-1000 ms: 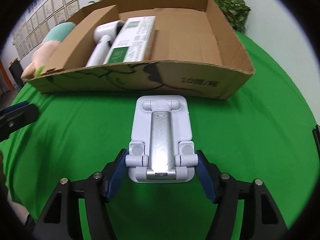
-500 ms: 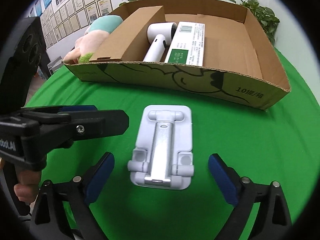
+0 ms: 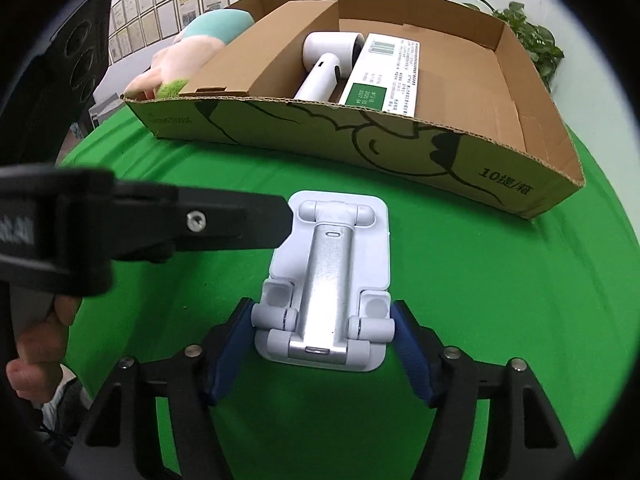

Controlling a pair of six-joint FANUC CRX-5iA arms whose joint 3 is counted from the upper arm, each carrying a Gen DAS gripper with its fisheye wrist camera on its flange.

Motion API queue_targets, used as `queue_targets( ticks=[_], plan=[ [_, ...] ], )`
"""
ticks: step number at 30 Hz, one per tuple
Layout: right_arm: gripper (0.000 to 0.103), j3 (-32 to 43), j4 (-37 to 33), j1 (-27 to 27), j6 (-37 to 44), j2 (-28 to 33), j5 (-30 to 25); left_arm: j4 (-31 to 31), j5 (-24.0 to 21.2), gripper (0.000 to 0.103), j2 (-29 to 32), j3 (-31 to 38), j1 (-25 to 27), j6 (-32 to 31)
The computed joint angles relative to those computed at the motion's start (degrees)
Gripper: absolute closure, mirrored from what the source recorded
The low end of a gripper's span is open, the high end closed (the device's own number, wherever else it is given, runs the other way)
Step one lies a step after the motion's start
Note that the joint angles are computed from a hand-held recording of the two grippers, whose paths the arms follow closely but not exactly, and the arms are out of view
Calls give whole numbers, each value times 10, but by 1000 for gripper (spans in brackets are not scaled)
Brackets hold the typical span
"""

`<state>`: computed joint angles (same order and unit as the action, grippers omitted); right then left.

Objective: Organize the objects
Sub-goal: 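Lower the right gripper onto the white phone stand and grasp it, then lift the phone stand and carry it into the tray beside the product box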

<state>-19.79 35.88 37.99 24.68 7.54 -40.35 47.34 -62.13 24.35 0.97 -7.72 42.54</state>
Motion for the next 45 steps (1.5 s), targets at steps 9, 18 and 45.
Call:
queue_targets(
  ticks=[9,18,45],
  plan=[
    [37,17,-153,-25,65,-23,74,4,-15,42,3,-1,-2,0],
    [37,26,-184,-20,96,-22,87,-17,1,56,-14,-12,-4,0],
    [38,-16,269,-88,-224,-65,155,60,64,69,-64,96,-60,-125]
  ],
)
